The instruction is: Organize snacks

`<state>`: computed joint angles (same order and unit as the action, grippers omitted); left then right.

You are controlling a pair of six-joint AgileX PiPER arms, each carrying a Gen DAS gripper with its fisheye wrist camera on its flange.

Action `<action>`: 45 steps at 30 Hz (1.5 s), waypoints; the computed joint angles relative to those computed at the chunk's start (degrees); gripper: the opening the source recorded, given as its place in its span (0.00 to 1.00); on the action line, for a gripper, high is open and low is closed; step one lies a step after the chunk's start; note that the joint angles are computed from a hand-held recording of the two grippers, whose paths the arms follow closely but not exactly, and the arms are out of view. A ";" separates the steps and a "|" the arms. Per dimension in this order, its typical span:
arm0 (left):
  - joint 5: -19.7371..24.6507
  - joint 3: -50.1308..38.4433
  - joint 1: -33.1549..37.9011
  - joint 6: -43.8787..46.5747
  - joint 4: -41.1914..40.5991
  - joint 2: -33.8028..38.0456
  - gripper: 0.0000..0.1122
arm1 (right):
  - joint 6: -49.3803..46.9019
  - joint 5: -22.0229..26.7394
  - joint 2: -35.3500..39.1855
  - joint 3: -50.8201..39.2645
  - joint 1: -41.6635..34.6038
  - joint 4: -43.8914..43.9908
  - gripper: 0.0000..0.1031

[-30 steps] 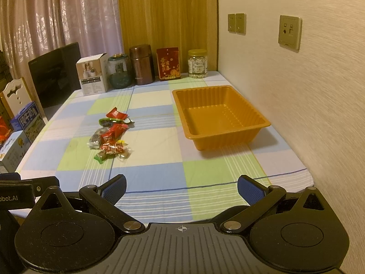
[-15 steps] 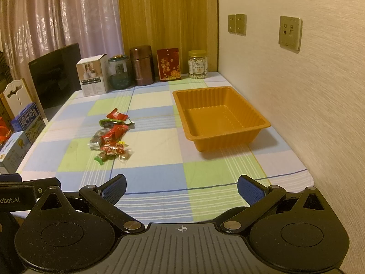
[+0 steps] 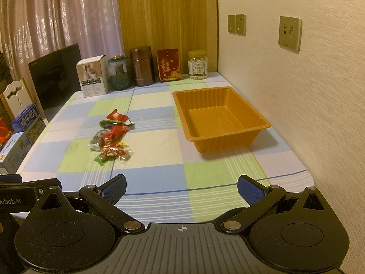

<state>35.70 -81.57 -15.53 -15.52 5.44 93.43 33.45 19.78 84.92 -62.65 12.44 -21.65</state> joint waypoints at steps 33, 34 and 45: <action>-1.22 -0.88 1.46 -0.07 -0.08 1.45 0.91 | -4.21 -2.52 1.90 -1.23 -1.25 5.11 1.00; -1.52 -0.99 2.11 0.50 -0.39 1.85 0.91 | -5.48 -2.98 2.43 -1.51 -1.45 6.49 1.00; -4.25 -8.19 8.68 9.99 -5.21 11.73 0.90 | -22.34 -5.71 14.16 -12.18 -1.04 21.67 0.99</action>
<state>31.44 -89.75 -6.85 -5.53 0.24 105.15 11.11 14.07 99.07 -74.83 11.39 0.02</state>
